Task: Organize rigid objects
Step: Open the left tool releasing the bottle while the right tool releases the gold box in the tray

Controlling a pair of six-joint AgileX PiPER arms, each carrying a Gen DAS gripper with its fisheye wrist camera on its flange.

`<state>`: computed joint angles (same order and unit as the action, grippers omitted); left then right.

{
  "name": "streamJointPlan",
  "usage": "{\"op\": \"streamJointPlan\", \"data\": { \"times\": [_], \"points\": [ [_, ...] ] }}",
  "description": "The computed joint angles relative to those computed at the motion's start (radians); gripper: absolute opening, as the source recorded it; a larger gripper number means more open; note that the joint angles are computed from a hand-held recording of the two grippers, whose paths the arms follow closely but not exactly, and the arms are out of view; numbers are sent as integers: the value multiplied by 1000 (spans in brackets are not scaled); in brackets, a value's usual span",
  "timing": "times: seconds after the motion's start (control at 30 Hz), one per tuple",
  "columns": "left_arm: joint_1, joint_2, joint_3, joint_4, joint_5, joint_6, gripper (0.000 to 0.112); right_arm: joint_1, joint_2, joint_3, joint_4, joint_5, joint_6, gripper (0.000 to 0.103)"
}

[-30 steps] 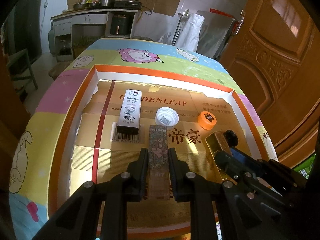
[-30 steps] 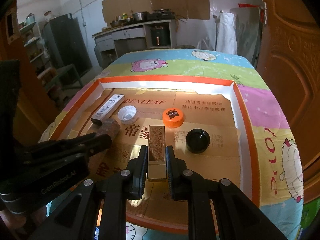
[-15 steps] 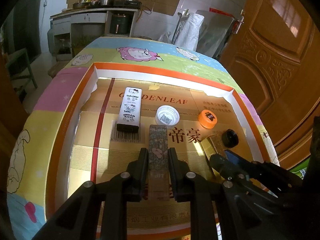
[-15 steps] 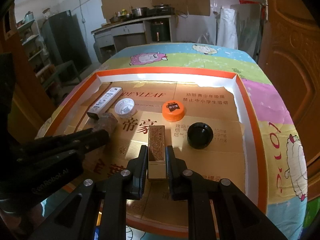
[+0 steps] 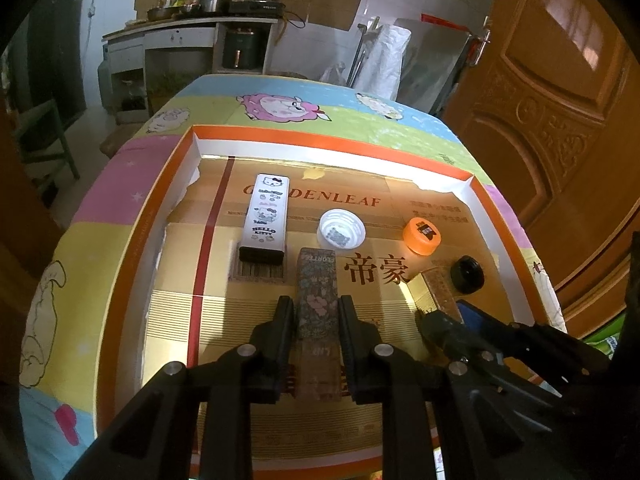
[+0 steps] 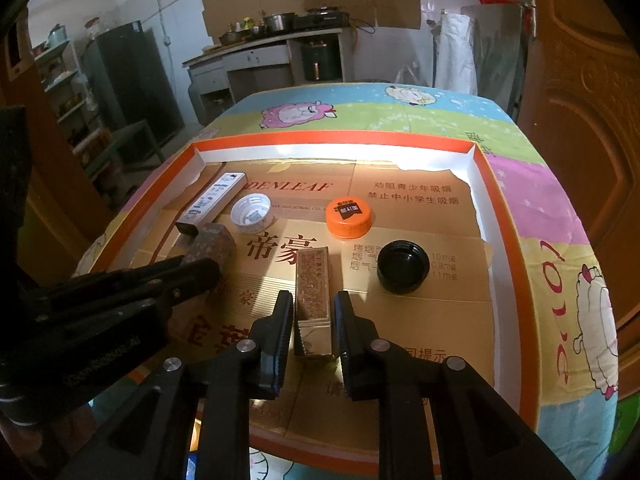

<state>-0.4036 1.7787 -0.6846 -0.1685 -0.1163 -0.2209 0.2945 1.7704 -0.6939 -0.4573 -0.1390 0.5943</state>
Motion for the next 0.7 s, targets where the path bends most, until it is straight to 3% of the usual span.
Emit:
{"op": "streamJointPlan", "data": {
  "times": [0.1, 0.2, 0.4, 0.7],
  "points": [
    [1, -5, 5, -6, -4, 6, 23, 2, -3, 2, 28, 1, -30, 22],
    [0, -8, 7, -17, -11, 20, 37, 4, -8, 7, 33, -1, -34, 24],
    [4, -20, 21, -31, -40, 30, 52, -2, -24, 16, 19, -6, -13, 27],
    [-13, -54, 36, -217, -44, 214, 53, -3, -66, 42, 25, 0, -13, 27]
  ]
}}
